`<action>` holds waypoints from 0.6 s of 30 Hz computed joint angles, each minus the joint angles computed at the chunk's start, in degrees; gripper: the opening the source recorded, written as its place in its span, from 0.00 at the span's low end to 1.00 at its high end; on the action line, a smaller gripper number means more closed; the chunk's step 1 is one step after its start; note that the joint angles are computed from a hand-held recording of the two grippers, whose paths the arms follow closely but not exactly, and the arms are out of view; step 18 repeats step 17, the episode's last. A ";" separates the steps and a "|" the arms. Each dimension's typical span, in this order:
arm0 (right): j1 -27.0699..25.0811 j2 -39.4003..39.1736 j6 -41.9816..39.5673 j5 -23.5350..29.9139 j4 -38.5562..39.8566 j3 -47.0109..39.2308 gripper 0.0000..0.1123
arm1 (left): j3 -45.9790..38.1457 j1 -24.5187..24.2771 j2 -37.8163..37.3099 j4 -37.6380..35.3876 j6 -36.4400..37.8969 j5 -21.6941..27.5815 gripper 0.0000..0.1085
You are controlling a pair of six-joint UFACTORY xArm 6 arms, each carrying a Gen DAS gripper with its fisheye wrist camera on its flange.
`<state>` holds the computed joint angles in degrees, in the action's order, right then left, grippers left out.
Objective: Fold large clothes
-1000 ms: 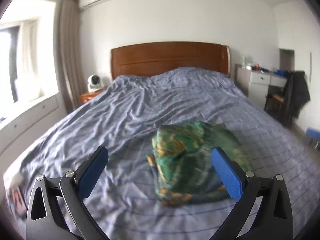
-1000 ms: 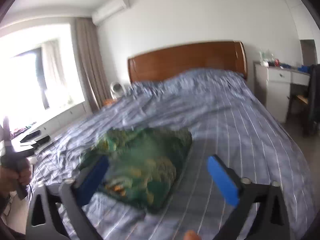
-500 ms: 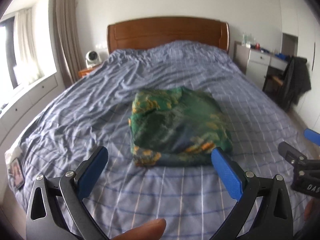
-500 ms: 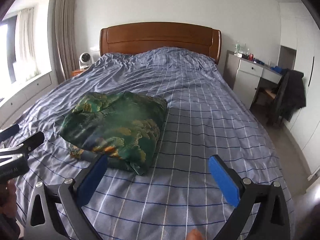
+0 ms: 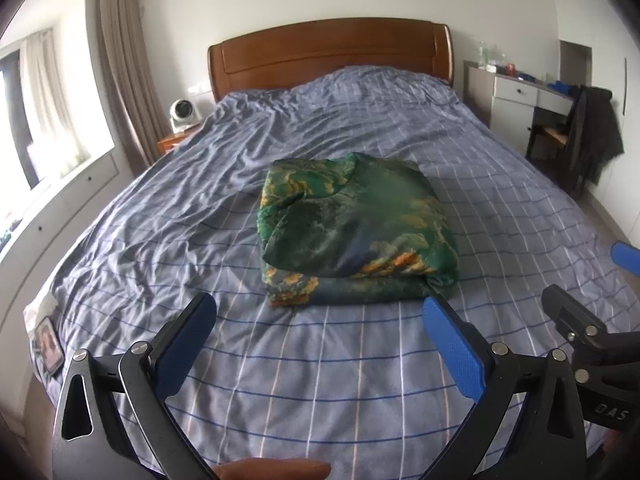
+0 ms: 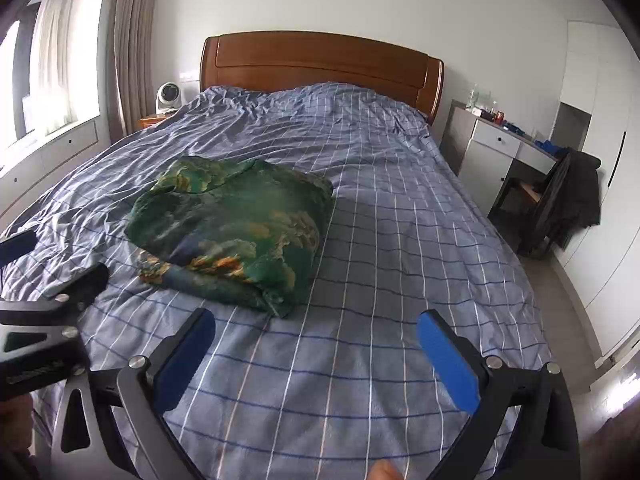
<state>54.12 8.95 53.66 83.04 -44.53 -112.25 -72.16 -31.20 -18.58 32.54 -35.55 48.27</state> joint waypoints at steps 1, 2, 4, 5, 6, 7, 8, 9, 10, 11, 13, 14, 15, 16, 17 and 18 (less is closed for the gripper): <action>0.34 -0.04 0.07 0.19 -0.19 -0.26 0.92 | 0.05 -0.17 -0.21 0.42 -0.44 0.14 0.95; 0.85 -0.01 0.20 0.77 -0.79 -0.66 0.92 | 0.09 -0.25 -0.36 0.36 -0.51 0.16 0.95; 1.74 -0.28 0.86 1.66 -1.97 -1.08 0.92 | 0.21 -0.36 -0.79 -0.13 -0.58 0.15 0.95; 2.05 -0.57 1.17 1.90 -2.43 -1.01 0.92 | 0.27 -0.42 -0.99 -0.46 -0.56 0.24 0.95; 2.24 -0.65 1.21 2.27 -2.64 -1.21 0.92 | 0.37 -0.50 -1.17 -0.66 -0.50 0.23 0.95; 2.40 -0.77 1.31 2.51 -2.78 -1.26 0.92 | 0.58 -0.60 -1.38 -0.65 -0.52 0.08 0.95; 2.50 -1.05 1.35 2.53 -2.80 -1.05 0.92 | 0.70 -0.65 -1.51 -0.61 -0.64 0.04 0.95; 2.61 -1.14 1.33 2.79 -3.00 -0.98 0.92 | 0.98 -0.70 -1.72 -0.92 -0.69 -0.14 0.95; 2.75 -1.23 1.42 3.16 -3.22 -0.85 0.92 | 1.32 -0.70 -2.01 -1.57 -0.48 -0.46 0.95; 2.75 -1.51 1.68 3.03 -2.97 -0.51 0.92 | 1.46 -0.76 -2.20 -1.84 -0.55 -0.55 0.95; 2.74 -2.26 1.95 2.52 -2.56 0.46 0.92 | 2.13 -1.01 -2.92 -1.56 -1.38 -1.02 0.95; 3.06 -2.55 1.99 2.58 -2.91 0.86 0.92 | 2.50 -1.34 -3.39 -0.47 -2.68 -1.08 0.95; 3.20 -2.86 2.10 2.49 -3.11 1.25 0.92 | 2.85 -1.70 -3.84 0.57 -3.80 -1.10 0.95; 3.45 -3.23 2.39 2.31 -3.29 1.68 0.92 | 3.02 -2.08 -4.15 1.21 -4.29 -0.98 0.95; 3.52 -3.53 2.60 2.04 -3.23 1.95 0.92 | 3.10 -2.51 -4.38 1.57 -4.38 -0.78 0.95; 3.52 -3.53 2.60 2.04 -3.23 1.95 0.92 | 3.10 -2.51 -4.38 1.57 -4.38 -0.78 0.95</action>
